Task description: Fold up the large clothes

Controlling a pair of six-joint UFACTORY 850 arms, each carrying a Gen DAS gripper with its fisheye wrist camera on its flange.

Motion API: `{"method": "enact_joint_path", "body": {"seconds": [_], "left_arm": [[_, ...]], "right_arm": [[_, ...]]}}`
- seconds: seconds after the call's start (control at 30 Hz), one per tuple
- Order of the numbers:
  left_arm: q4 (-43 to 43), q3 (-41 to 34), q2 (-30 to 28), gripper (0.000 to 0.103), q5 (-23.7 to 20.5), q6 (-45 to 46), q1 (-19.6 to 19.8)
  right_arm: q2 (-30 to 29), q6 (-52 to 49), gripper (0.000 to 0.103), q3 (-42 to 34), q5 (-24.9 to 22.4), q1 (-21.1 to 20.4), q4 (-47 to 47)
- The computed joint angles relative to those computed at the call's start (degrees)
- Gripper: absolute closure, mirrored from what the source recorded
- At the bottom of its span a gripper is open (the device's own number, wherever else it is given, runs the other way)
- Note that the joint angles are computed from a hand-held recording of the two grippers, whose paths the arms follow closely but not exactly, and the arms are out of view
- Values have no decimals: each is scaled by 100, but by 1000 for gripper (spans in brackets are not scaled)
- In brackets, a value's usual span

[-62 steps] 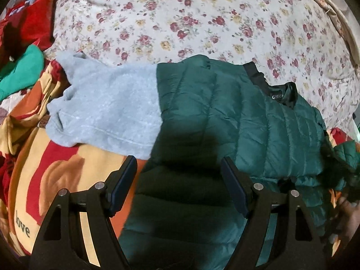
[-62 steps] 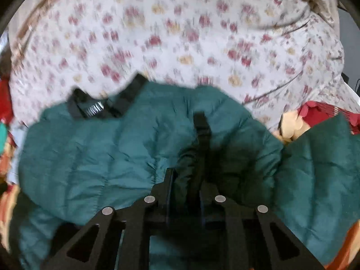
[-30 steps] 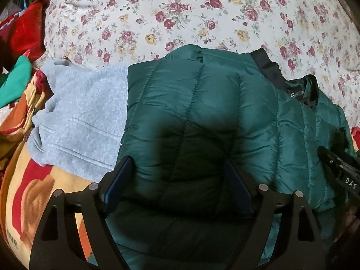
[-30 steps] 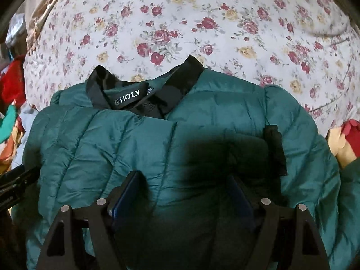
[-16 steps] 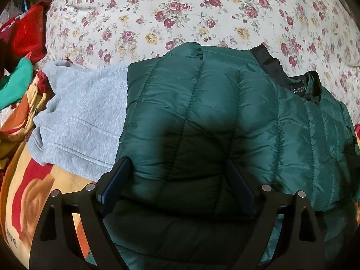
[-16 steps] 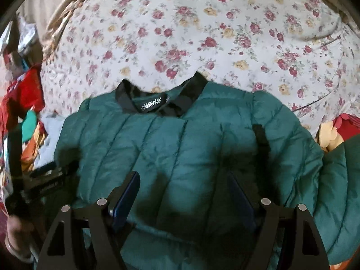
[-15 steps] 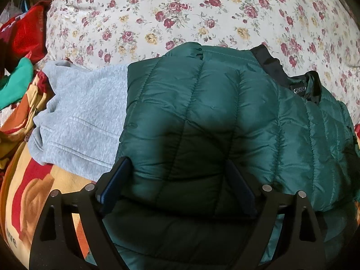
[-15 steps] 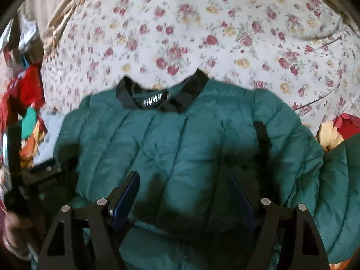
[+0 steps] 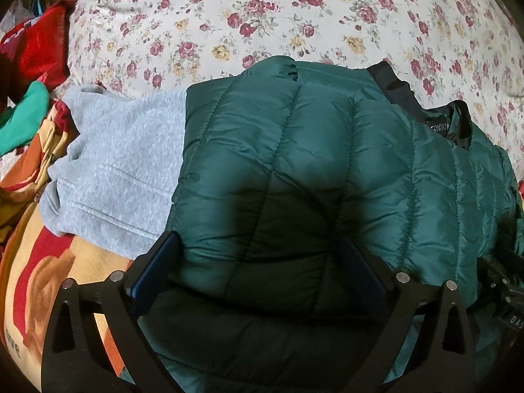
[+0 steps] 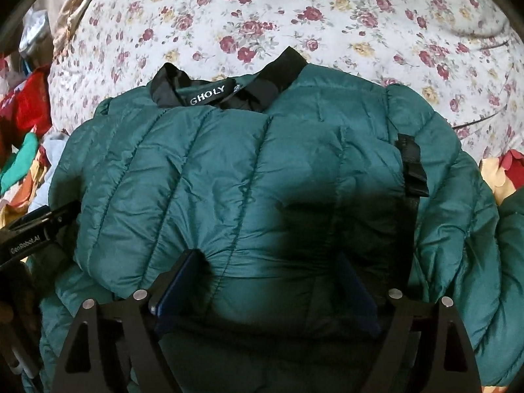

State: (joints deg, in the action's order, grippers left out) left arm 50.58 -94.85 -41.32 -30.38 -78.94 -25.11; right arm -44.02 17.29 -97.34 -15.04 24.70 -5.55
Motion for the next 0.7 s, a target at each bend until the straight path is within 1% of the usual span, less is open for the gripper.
{"method": "enact_joint_path", "body": {"seconds": [0.17, 0.23, 0.27, 0.3, 0.33, 0.4, 0.43, 0.47, 0.57, 0.63, 0.7], "left_arm": [[6, 8, 7, 3, 2, -5, 2], [-8, 5, 3, 3, 22, 5, 10], [-28, -5, -6, 3, 18, 28, 11], [-33, -6, -8, 2, 8, 37, 7], [-43, -35, -28, 2, -13, 67, 6], [3, -7, -14, 2, -16, 31, -7], [14, 3, -9, 2, -3, 17, -5], [11, 6, -7, 2, 6, 12, -5], [20, -4, -18, 1, -9, 6, -13], [46, -9, -25, 1, -26, -5, -18], [74, 15, -12, 1, -11, -40, -18]], "right_arm": [[66, -264, 19, 66, 62, -27, 330], [265, -418, 19, 282, 251, -62, 644], [375, -393, 19, 422, 421, -80, 748], [469, -129, 19, 560, 569, -106, 633], [463, -78, 19, 560, 542, -121, 638], [291, -366, 18, 385, 251, -153, 1032], [241, -325, 18, 328, 213, -147, 941], [196, -72, 16, 262, 163, -122, 610], [47, 217, 6, 60, -1, -50, 81], [7, 460, 6, 4, -65, -16, -236], [11, 441, 5, 10, -56, -19, -210]]}}
